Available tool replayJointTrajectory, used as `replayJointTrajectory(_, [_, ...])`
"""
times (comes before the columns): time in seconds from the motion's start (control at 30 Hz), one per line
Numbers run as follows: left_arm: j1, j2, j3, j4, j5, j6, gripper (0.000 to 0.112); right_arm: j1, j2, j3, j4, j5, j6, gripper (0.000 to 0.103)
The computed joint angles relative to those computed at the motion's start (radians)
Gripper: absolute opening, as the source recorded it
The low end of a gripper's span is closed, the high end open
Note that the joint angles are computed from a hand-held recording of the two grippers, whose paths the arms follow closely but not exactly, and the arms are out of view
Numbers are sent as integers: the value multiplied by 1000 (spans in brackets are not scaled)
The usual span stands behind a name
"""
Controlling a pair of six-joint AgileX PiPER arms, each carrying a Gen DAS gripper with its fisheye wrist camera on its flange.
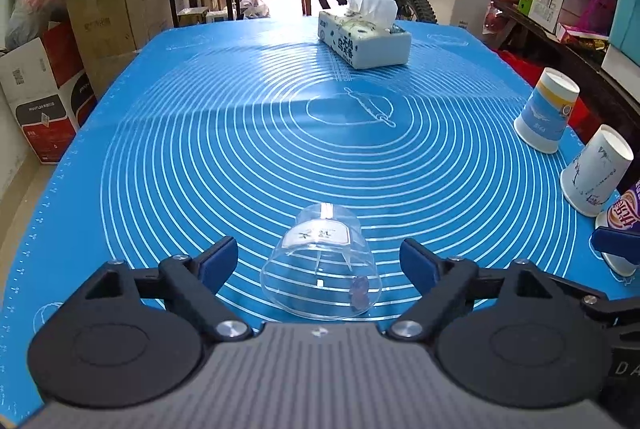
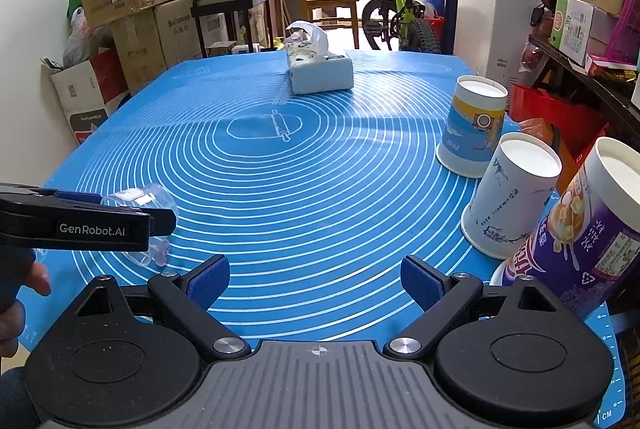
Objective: Flip cup upside down
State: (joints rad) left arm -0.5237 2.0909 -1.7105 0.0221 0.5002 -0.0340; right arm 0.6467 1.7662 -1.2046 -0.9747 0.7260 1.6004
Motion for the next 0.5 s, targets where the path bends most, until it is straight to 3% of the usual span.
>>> replayJointTrajectory(0.27, [6,-85,74,126,-49,-125,94,-48,-16,-71,114,-60,-137,94])
replayJointTrajectory(0.4, [38,-103,79,121,-60,-143,94,-96,22,-179,293,-104,-334,94])
replayJointTrajectory(0.5, [72,-89,65,102,-63,-149,94,-157,87,-299,542,-112,-557,94])
